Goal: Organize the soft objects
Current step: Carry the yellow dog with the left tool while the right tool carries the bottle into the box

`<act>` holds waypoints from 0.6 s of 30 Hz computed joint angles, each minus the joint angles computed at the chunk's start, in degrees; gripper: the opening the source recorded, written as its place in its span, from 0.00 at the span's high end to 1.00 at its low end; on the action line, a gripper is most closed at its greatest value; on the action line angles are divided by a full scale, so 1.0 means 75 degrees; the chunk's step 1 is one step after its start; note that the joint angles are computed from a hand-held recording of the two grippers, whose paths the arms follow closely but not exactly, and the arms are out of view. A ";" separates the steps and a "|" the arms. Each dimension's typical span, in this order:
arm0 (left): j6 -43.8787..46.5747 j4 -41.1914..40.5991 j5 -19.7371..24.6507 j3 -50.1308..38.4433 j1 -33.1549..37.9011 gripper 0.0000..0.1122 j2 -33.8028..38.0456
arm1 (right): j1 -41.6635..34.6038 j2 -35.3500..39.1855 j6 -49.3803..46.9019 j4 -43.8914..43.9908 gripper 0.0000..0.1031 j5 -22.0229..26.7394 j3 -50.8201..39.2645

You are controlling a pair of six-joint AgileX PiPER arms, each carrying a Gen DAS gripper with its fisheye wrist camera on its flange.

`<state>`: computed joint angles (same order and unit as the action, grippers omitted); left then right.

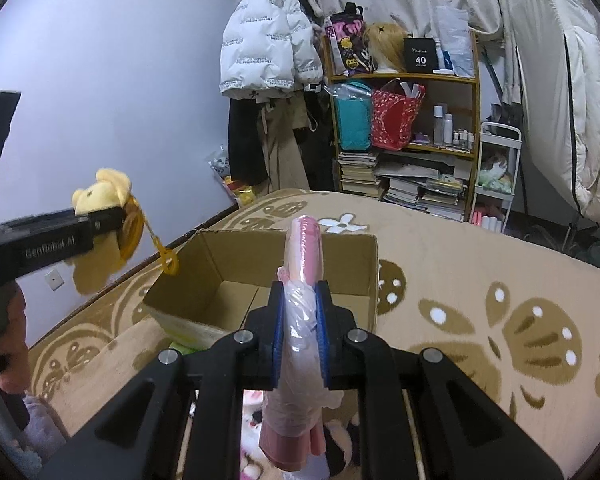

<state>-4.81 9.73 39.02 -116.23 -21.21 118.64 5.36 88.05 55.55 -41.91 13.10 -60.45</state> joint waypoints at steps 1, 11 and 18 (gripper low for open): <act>0.0038 -0.0023 0.0112 -0.0315 -0.0008 0.53 0.0175 | -0.0076 0.0109 -0.0609 0.0540 0.85 -0.0017 -0.0158; 0.0467 -0.0563 0.1740 -0.3457 0.0050 0.50 0.2317 | -0.0501 0.1367 -0.4160 0.3369 0.85 0.0896 -0.2022; 0.0452 -0.0676 0.2472 -0.4647 0.0031 0.45 0.3217 | -0.0785 0.2133 -0.5166 0.4502 0.82 0.1610 -0.2942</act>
<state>-1.42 4.65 57.56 -151.09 -20.98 142.77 -0.53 104.05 16.81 -8.15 25.17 -82.51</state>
